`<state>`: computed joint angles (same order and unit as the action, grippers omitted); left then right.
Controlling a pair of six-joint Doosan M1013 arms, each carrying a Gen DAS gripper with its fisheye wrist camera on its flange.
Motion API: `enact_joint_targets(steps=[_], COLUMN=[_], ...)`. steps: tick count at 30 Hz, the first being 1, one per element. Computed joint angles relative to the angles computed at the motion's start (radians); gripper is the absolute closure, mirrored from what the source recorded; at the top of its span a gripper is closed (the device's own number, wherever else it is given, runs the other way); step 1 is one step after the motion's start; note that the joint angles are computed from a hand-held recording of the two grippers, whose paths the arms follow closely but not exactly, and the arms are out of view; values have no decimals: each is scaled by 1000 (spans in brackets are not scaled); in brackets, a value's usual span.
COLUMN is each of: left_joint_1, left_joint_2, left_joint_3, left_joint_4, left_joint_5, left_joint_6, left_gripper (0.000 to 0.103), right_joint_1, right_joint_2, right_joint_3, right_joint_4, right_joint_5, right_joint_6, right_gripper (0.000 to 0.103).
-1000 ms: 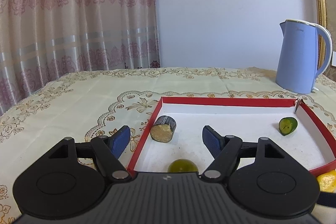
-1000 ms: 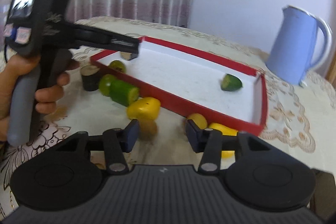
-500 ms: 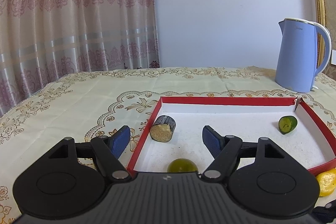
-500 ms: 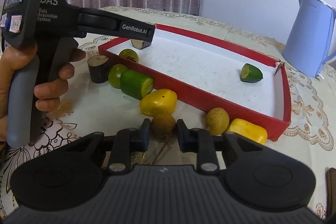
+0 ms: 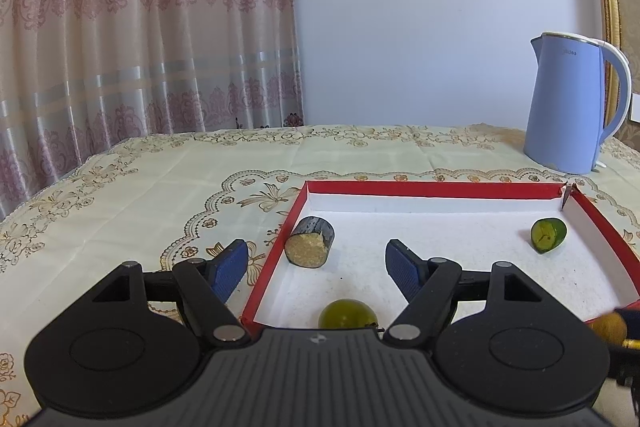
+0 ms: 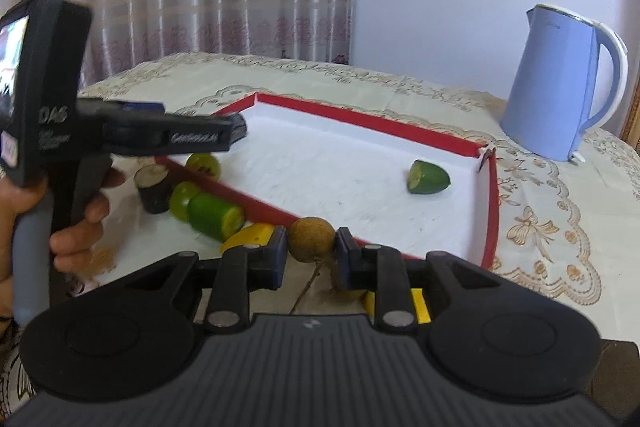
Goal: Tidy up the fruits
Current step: 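Carry the brown kiwi into the red tray and open the right tool, then reach the left tool to the dark cut slice outside the tray and grasp it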
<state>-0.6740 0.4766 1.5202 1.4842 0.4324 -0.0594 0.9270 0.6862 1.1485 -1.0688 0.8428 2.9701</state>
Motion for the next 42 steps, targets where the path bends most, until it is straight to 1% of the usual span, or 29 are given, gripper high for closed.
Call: enact_joint_targets(steps=[3,5,7,12,14,16,17,19,21,22,25,26,28,29,31,33,35,37,40,42], left_joint_1=[0,0,-1,0,2,4,6,13,18,20,22,21,19,20,19,19,24,20,14,15], left_joint_2=[0,1,3,5,5,4,4,0,-2,-1,0,2,5,3,-3,-15,-33,-47,-60,-66], left_joint_3=[0,-1,-2,-4,-6,-6,-5,-2,-1,-2,-6,-11,-22,-21,-18,-4,18,41,69,84], left_joint_4=[-2,-5,-9,-11,-25,-36,-40,-49,-65,-73,-92,-98,-117,-126,-161,-170,-208,-199,-205,-205], left_joint_5=[-1,-1,-2,-3,-6,-9,-14,-33,-46,-47,-34,-21,15,16,30,32,9,16,45,51], left_joint_6=[2,7,16,15,22,25,22,9,7,6,9,12,12,19,52,62,107,109,145,157], left_gripper=[27,28,27,27,27,27,27,27,25,25,25,25,25,25,25,25,25,25,25,25], right_joint_1=[-7,-17,-29,-63,-82,-89,-84,-65,-35,-22,16,27,41,45,51,59,62,63,57,54], right_joint_2=[6,7,15,56,74,91,88,68,49,41,30,30,35,35,43,64,79,84,80,75], right_joint_3=[-10,-15,-31,-111,-145,-175,-166,-121,-79,-61,-24,-17,-14,-9,-15,-38,-55,-62,-60,-52], right_joint_4=[-12,-10,-11,-1,54,92,76,10,-65,-96,-156,-161,-158,-152,-143,-153,-157,-144,-104,-88], right_joint_5=[12,4,13,92,113,170,179,173,193,204,243,253,264,260,251,290,314,317,296,282], right_joint_6=[19,38,50,27,-25,-24,-1,49,113,147,245,276,328,341,321,292,247,220,210,215], right_gripper=[78,78,78,78,76,46,42,40,38,32,19,18,12,11,4,0,0,0,0,0])
